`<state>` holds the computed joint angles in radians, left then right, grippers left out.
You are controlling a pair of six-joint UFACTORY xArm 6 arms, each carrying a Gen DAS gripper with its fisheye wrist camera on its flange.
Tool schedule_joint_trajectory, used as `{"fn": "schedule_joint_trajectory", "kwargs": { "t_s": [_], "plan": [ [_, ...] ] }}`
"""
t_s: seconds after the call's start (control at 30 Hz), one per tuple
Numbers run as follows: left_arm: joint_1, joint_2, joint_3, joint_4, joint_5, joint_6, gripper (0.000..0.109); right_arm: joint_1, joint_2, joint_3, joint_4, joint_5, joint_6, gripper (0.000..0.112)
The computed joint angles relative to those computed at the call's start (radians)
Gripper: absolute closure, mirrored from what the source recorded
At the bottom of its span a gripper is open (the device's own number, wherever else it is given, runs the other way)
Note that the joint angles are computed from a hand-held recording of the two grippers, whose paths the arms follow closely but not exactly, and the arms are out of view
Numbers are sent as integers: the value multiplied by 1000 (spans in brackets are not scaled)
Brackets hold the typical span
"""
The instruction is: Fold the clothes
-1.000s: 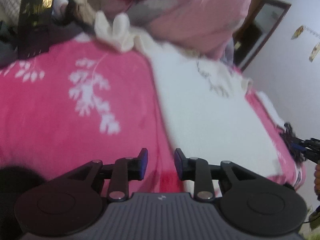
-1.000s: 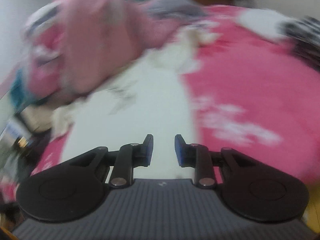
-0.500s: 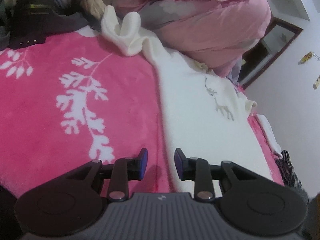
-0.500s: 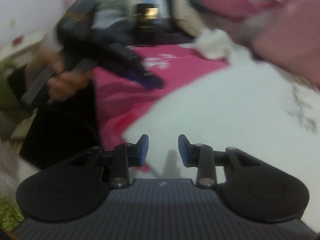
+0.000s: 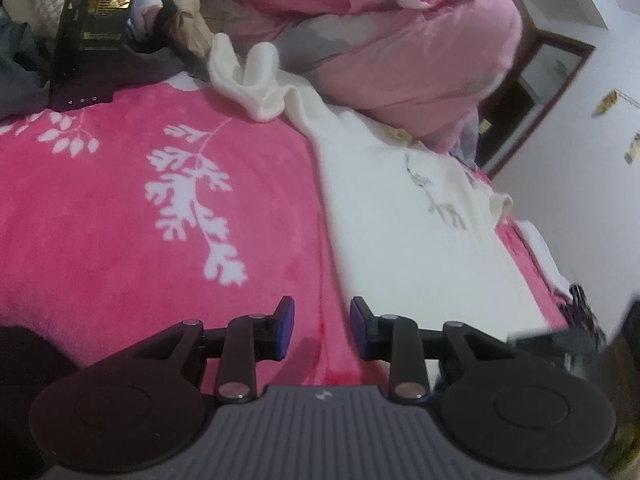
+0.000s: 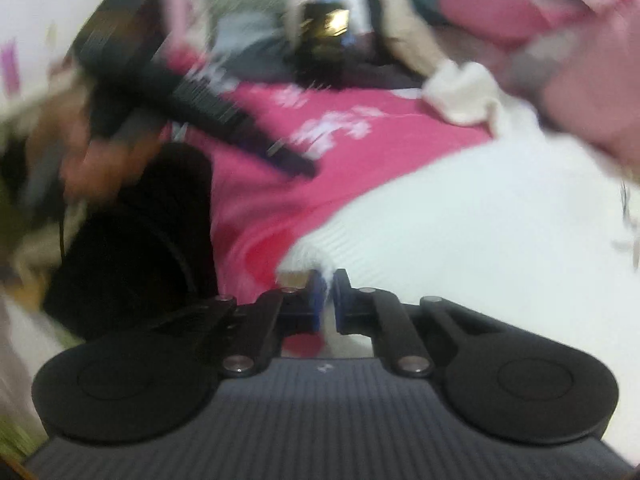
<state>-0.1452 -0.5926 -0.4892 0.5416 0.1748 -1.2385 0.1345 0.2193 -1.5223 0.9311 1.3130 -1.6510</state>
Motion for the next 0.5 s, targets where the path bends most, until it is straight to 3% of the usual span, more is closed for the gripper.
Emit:
{"fn": "schedule_joint_trajectory", "kwargs": {
  "t_s": [0.13, 0.23, 0.4, 0.5],
  "plan": [
    [-35, -3, 7, -27, -3, 63, 70, -35, 142, -201, 22, 145, 253, 109],
    [-70, 12, -5, -38, -9, 120, 65, -47, 202, -283, 41, 186, 362, 110],
    [-142, 46, -63, 96, 28, 136, 47, -43, 212, -297, 73, 232, 377, 110],
    [-188, 89, -112, 156, 102, 128, 47, -36, 226, -312, 74, 249, 388, 109]
  ]
}}
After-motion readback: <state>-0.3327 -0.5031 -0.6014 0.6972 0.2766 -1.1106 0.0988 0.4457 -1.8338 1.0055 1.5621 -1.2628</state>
